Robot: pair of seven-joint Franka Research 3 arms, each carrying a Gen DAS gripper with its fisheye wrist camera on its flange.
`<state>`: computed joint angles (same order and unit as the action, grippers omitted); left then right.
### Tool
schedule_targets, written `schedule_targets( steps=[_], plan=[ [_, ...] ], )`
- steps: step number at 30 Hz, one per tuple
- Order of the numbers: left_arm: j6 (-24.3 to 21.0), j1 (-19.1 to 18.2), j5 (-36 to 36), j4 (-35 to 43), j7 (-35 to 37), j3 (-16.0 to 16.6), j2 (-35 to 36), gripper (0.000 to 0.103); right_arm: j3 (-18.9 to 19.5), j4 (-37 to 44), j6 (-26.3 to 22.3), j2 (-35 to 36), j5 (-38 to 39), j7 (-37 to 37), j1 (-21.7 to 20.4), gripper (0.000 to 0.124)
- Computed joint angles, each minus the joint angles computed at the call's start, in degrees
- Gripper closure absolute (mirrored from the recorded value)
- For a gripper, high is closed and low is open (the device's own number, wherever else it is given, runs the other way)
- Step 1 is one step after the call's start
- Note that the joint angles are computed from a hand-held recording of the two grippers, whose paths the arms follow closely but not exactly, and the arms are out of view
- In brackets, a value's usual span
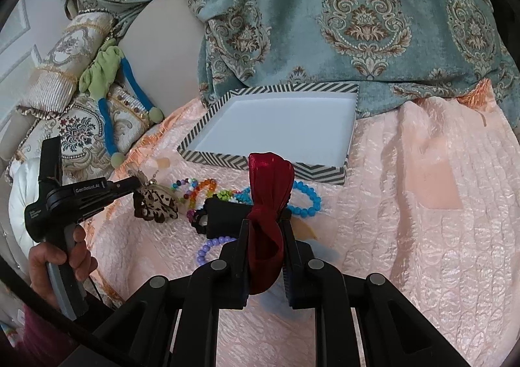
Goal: Organize jewelry
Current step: 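Release the leopard bow into the tray while the right gripper places the red bow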
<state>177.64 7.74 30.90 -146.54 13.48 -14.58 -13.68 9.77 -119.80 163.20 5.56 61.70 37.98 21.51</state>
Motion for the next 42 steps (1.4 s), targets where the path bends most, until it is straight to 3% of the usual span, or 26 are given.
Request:
schedule_targets(
  steps=[5, 12, 16, 19, 23, 31, 36, 42],
  plan=[
    [-2.59, 2.5, 4.97, 2.74, -3.24, -3.47, -0.91, 0.096, -0.01, 2.6, 0.29, 1.34, -0.61, 0.58, -0.26, 0.109],
    [-5.14, -0.69, 6.72, 9.6, -1.75, -0.5, 2.16, 0.096, 0.12, 9.97, 0.85, 5.78, -4.73, 4.26, -1.4, 0.109],
    [-6.99, -2.74, 6.91, 15.3, -0.04, 2.17, 6.56, 0.096, 0.0, 16.44, 0.21, 10.95, -11.04, 9.92, -1.65, 0.109],
    [-7.0, -5.27, 1.28, 19.93, 5.94, 5.25, 11.16, 0.096, 0.09, 21.43, -1.44, 15.3, -16.0, 14.24, -2.07, 0.109],
    [-9.4, -6.83, -0.05, 27.04, 9.25, 7.29, 17.58, 0.096, -0.51, 28.21, -3.38, 21.47, -23.5, 20.72, -1.7, 0.109],
    [-11.43, -7.48, -9.63, 35.68, 18.08, 9.0, 28.33, 0.096, -1.15, 39.29, -7.99, 31.58, -32.78, 30.26, -1.89, 0.109],
    [-14.96, -7.44, -13.61, 37.36, 20.92, 9.09, 31.19, 0.096, -0.78, 41.11, -10.83, 33.6, -35.42, 31.98, -2.5, 0.109],
    [-16.82, -7.8, -16.53, 32.91, 24.28, 8.02, 28.49, 0.096, -0.62, 37.35, -13.01, 31.53, -37.03, 30.93, -3.51, 0.109]
  ],
)
